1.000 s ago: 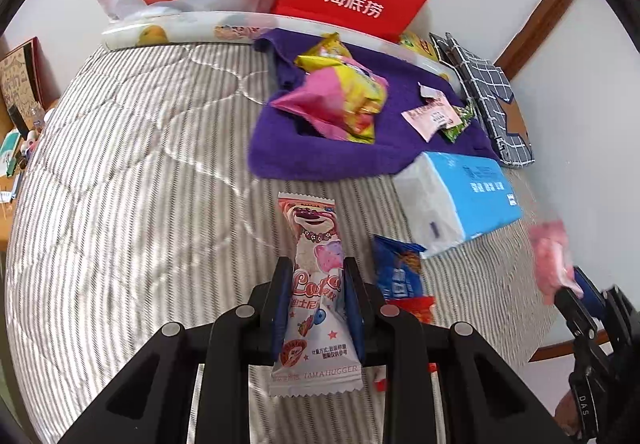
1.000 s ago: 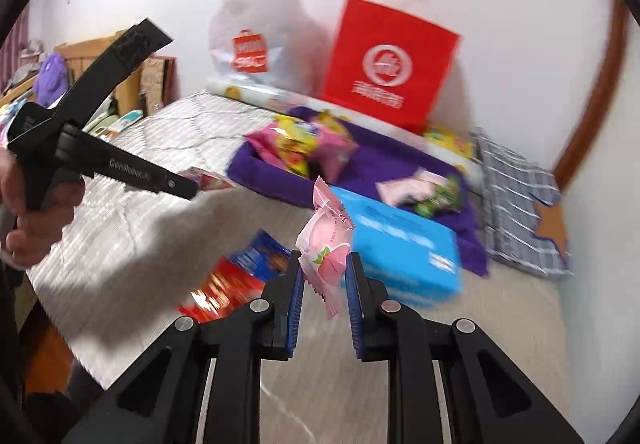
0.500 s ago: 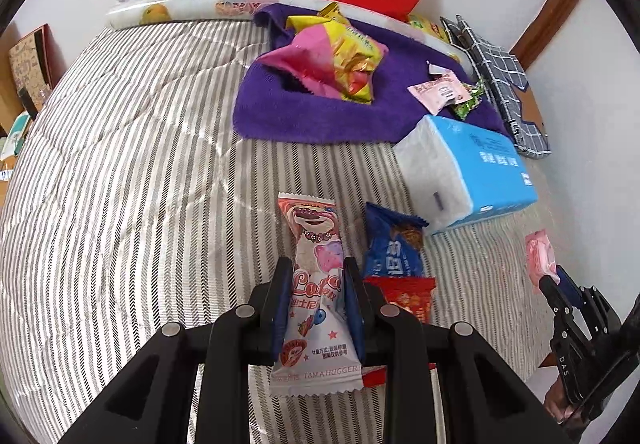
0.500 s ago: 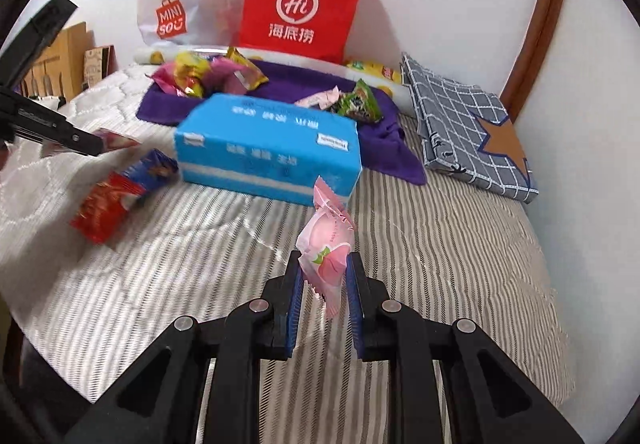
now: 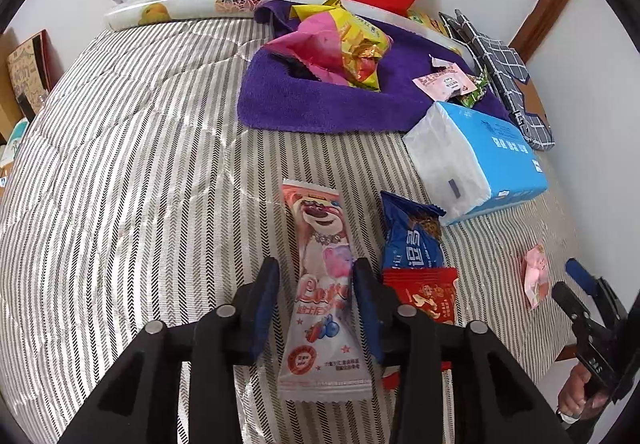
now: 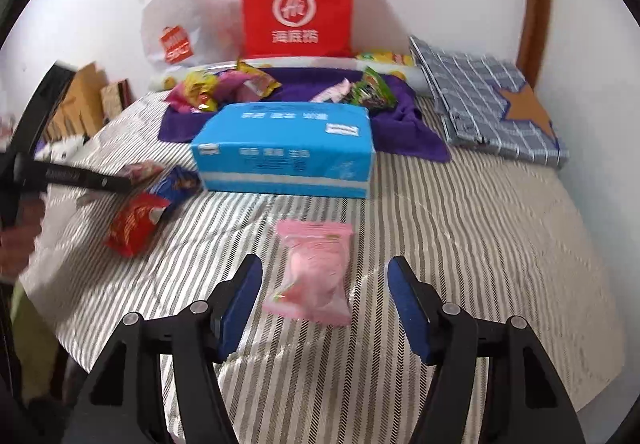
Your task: Organize snacks
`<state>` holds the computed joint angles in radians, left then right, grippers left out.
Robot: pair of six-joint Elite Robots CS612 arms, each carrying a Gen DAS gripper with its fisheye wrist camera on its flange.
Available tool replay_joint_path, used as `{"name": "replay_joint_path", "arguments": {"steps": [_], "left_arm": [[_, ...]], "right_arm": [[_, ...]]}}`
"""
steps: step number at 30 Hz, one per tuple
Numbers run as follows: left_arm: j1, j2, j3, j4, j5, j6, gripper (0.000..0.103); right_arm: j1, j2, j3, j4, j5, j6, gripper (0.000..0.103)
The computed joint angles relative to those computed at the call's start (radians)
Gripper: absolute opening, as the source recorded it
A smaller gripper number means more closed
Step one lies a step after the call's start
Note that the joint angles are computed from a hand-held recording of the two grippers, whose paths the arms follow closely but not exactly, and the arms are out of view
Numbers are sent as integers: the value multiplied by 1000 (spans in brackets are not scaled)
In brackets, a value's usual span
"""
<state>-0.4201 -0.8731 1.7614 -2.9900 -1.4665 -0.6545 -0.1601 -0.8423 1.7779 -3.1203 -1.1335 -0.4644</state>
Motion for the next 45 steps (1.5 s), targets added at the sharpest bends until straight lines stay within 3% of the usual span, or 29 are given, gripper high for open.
{"name": "replay_joint_path", "arguments": {"steps": [2, 4, 7, 11, 12, 13, 14, 16, 19, 27, 30, 34, 39, 45], "left_arm": [[0, -1, 0, 0, 12, 1, 51], [-3, -1, -4, 11, 40, 9, 56], [-2, 4, -19, 40, 52, 20, 56], [-8, 19, -43, 70, 87, 41, 56], [-10, 21, -46, 74, 95, 47, 55], [-12, 23, -48, 77, 104, 48, 54], [-13, 24, -49, 71, 110, 52, 44], [-13, 25, -51, 70, 112, 67, 30], [-10, 29, -52, 54, 108, 76, 24], [-35, 47, -46, 5, 237, 109, 25], [-38, 51, -41, -23, 255, 96, 25], [-45, 60, -31, -73, 288, 73, 25], [-46, 60, -33, -70, 293, 77, 25], [-47, 62, -34, -69, 292, 85, 27]], "right_arm": [[2, 12, -22, 42, 3, 28, 67], [7, 26, -43, 76, -5, 59, 67], [14, 41, -63, 119, -14, 73, 66], [31, 49, -49, 41, -69, 33, 64], [36, 52, -47, 18, -90, 22, 57], [38, 53, -44, 1, -97, 10, 45], [36, 51, -46, 8, -87, 1, 39], [31, 51, -59, 35, -76, 3, 40], [31, 64, -83, 13, -95, 24, 40], [30, 112, -164, 16, -154, 88, 40], [22, 117, -188, 62, -129, 116, 40], [30, 130, -206, 30, -161, 125, 40], [31, 135, -232, 113, -143, 120, 40], [22, 136, -233, 121, -109, 136, 41]]}}
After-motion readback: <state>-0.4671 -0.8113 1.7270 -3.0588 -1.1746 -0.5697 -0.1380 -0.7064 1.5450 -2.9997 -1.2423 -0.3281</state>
